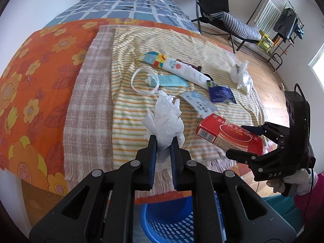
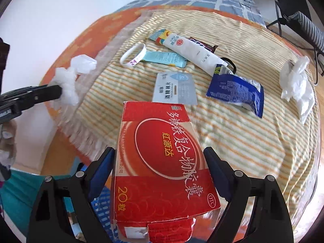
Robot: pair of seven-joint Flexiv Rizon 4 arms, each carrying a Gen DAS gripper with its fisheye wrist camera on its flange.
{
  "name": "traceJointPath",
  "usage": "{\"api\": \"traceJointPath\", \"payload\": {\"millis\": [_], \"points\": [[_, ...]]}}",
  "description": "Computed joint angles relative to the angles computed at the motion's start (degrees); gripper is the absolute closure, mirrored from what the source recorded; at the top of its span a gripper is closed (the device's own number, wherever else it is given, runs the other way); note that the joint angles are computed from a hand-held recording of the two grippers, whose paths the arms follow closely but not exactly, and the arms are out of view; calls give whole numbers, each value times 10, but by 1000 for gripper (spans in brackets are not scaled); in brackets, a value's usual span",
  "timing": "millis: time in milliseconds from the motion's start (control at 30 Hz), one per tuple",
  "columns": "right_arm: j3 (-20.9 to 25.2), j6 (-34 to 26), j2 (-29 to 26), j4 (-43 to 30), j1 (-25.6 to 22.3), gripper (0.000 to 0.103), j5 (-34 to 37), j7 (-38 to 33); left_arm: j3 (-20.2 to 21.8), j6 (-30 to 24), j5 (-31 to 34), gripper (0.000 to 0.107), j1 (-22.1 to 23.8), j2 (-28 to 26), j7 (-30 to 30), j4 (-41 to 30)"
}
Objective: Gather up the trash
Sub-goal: 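Carry tissue and red box over the blue basket with both tools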
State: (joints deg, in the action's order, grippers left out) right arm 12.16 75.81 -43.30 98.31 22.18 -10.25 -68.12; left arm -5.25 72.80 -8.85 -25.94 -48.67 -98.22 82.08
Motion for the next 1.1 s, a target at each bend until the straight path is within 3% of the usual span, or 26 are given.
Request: {"api": "traceJointPath", "payload": {"millis": [133, 433, 867, 1100], "points": [[-29, 26, 18, 36, 28, 16, -15, 20, -1, 8, 4, 96, -6, 9, -2, 15], [-28, 99, 64, 121, 35, 16, -26, 31, -31, 23, -2, 96, -2, 28, 30, 66], [-32, 154, 99, 209, 62, 16, -42, 52, -72, 25, -30, 96, 10, 45, 78, 147], [2, 163, 94, 230, 41, 16, -37, 52, -78, 20, -40, 96, 7, 43, 89, 167]]}}
